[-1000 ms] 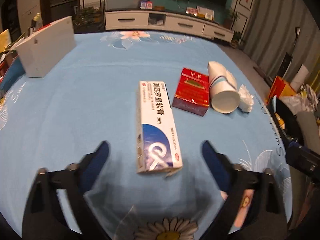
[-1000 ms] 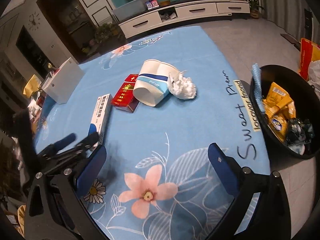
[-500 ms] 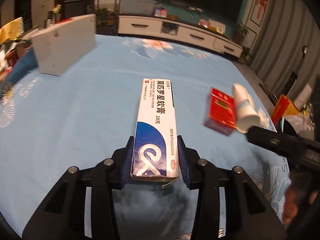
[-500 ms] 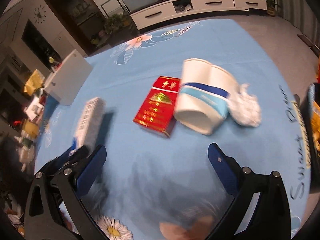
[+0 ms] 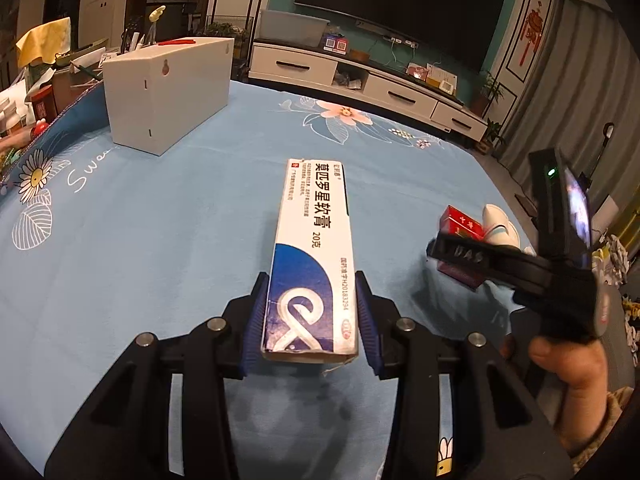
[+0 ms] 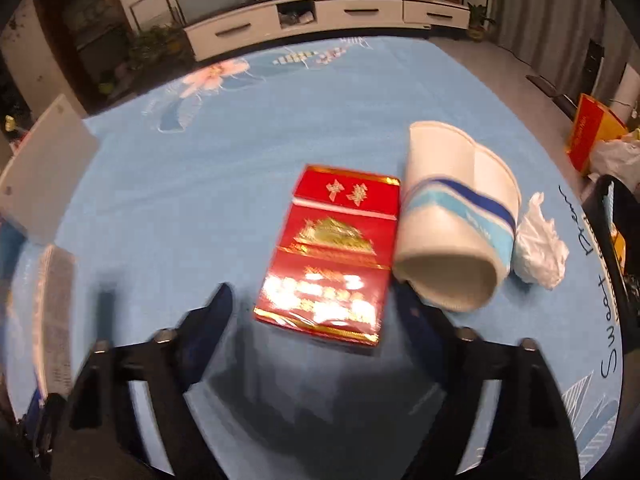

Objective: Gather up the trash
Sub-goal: 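Grasp the white medicine box with the left gripper while the right grasps the red cigarette box, then carry the medicine box and cigarette box over the black bin with both grippers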

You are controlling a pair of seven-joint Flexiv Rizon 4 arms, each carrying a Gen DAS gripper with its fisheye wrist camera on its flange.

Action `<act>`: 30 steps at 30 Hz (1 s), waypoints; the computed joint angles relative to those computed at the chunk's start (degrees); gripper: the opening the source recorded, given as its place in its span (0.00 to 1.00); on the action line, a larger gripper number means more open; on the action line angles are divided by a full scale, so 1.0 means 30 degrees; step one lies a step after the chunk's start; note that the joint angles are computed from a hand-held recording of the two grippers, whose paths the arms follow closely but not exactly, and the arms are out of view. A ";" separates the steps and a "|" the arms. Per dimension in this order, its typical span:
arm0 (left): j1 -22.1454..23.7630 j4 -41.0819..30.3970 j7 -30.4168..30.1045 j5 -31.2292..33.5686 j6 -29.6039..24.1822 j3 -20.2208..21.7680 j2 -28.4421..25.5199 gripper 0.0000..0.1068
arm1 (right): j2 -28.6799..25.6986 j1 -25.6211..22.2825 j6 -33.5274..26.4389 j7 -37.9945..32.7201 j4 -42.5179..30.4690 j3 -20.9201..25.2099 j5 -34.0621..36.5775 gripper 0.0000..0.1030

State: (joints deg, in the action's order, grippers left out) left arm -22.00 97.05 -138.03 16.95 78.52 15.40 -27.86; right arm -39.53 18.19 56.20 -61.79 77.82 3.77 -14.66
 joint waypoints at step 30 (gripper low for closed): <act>-0.2110 -0.0686 -0.0915 0.2736 -0.1564 -0.0984 0.1545 0.40 | 0.8202 -0.4801 0.4851 -1.3462 0.8666 0.3112 0.8805 0.59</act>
State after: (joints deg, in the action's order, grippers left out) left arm -28.33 95.00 -140.78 25.16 73.83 12.45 -23.23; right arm -14.93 3.78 70.75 -102.18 103.82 13.11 11.75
